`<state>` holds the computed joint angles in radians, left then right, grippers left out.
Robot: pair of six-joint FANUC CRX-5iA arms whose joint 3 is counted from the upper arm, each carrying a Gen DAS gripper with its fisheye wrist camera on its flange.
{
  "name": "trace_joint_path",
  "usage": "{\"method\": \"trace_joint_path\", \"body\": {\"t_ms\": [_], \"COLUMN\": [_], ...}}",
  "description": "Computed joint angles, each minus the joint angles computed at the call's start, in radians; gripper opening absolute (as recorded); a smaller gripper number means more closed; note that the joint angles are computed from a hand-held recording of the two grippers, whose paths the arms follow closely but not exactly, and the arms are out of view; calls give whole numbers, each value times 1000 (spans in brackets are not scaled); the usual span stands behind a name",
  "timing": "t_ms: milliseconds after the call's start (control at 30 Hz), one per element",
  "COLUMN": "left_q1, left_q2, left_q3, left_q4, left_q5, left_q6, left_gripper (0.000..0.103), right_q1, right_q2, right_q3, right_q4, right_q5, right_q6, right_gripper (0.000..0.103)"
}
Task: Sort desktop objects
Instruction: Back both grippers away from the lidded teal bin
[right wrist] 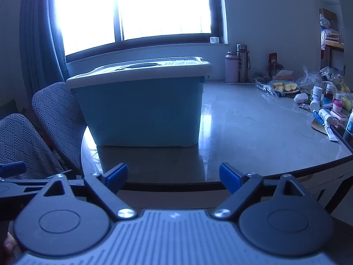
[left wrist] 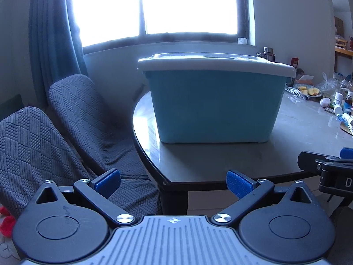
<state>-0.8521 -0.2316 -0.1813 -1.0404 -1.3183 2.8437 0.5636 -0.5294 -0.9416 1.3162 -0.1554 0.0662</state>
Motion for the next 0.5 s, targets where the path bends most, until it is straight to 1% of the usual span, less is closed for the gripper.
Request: {"method": "trace_joint_path", "body": {"t_ms": [133,200,367,500], "left_q1": [1,4,13,16], "left_q2": [9,15,27,39], "left_q3": [11,19,29,36], "left_q4": [2,9,28,38], "left_q5": [1,0,12,14], "left_q6": [1,-4,-6,-6], "left_gripper": [103,103,103,103], "right_q1": [-3,8,10,-9], "right_q2": [2,4,3,4], "right_q3": [1,5,6,4], "right_q4": [-18,-53,-85,-67], "right_q5": [2,-9,-5,14], "right_q6": [18,44,72,72], "right_gripper": [90,90,90,90]}}
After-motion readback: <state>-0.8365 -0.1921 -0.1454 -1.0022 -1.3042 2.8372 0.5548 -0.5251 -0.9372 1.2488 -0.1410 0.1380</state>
